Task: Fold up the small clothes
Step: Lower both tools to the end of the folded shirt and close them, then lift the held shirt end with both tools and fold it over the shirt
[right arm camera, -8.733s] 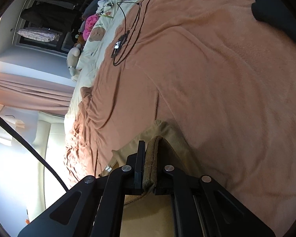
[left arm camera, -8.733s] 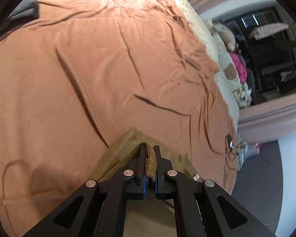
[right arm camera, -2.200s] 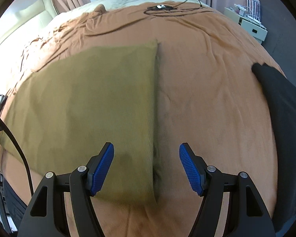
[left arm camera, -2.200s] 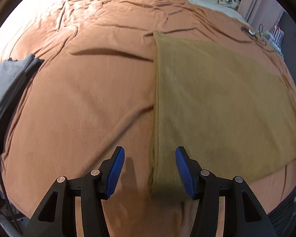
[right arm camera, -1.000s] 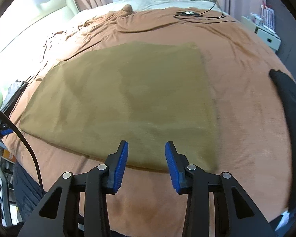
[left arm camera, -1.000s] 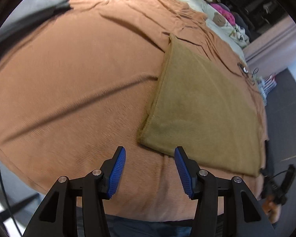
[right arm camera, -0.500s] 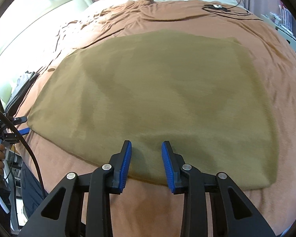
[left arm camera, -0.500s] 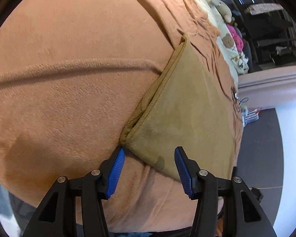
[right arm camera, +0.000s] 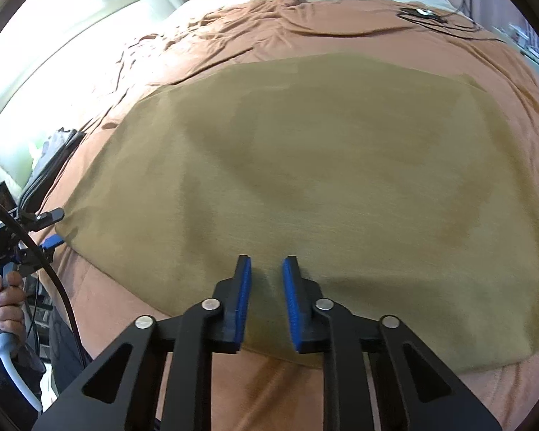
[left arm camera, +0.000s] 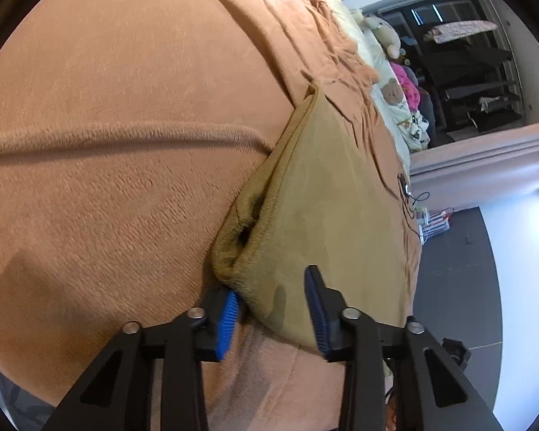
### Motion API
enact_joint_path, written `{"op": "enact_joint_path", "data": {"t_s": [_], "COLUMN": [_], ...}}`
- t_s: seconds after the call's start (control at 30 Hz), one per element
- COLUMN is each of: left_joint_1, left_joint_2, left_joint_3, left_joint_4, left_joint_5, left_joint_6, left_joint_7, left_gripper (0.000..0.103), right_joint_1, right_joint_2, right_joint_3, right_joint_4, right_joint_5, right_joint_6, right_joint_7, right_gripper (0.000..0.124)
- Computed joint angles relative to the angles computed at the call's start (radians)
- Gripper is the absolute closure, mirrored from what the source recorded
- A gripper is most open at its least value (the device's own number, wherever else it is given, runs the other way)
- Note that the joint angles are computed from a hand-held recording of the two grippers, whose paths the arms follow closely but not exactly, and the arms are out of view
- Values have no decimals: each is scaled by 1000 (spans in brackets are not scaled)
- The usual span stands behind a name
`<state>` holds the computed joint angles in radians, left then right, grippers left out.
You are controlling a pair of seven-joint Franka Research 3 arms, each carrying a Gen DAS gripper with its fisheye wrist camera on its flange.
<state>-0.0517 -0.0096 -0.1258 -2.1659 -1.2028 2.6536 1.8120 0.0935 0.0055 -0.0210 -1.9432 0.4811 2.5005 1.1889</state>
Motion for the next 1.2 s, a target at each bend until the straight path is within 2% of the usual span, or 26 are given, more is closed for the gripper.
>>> {"op": "enact_joint_path", "data": {"t_s": [0.07, 0.17, 0.2, 0.27, 0.4, 0.53, 0.63, 0.77, 0.9, 1.2], "left_joint_1": [2, 6, 7, 9, 9, 8, 5, 6, 10, 14], "left_joint_2": [18, 36, 40, 37, 19, 20, 22, 27, 25, 33], "left_joint_3": [-1, -7, -10, -15, -17, -13, -14, -15, -12, -13], "left_joint_4": [13, 21, 24, 23, 18, 24, 27, 33, 30, 40], "left_joint_5": [29, 97, 103, 86, 44, 53, 53, 33, 13, 16], "left_joint_6": [12, 27, 29, 34, 40, 39, 46, 48, 38, 30], "left_joint_7": [-17, -73, -78, -60, -18, -24, -23, -14, 3, -12], "left_gripper": [73, 84, 89, 94, 96, 96, 97, 97, 97, 97], "right_joint_1": [4, 12, 15, 19, 20, 18, 23, 41, 52, 32], "right_joint_2": [5, 9, 10, 8, 0, -3, 0, 32, 63, 73], "right_joint_3": [4, 11, 12, 14, 12, 8, 13, 28, 28, 18], "right_joint_4": [2, -5, -6, -12, -2, 20, 35, 55, 53, 86], "right_joint_5": [18, 41, 44, 34, 51, 58, 92, 72, -32, -58], "right_joint_6": [-7, -5, -9, -9, -81, -108, -85, -71, -39, -60], "right_joint_7": [-18, -46, -54, -58, -80, -91, -121, -120, -49, 16], "right_gripper": [112, 112, 113, 113, 113, 113, 113, 113, 113, 114]}}
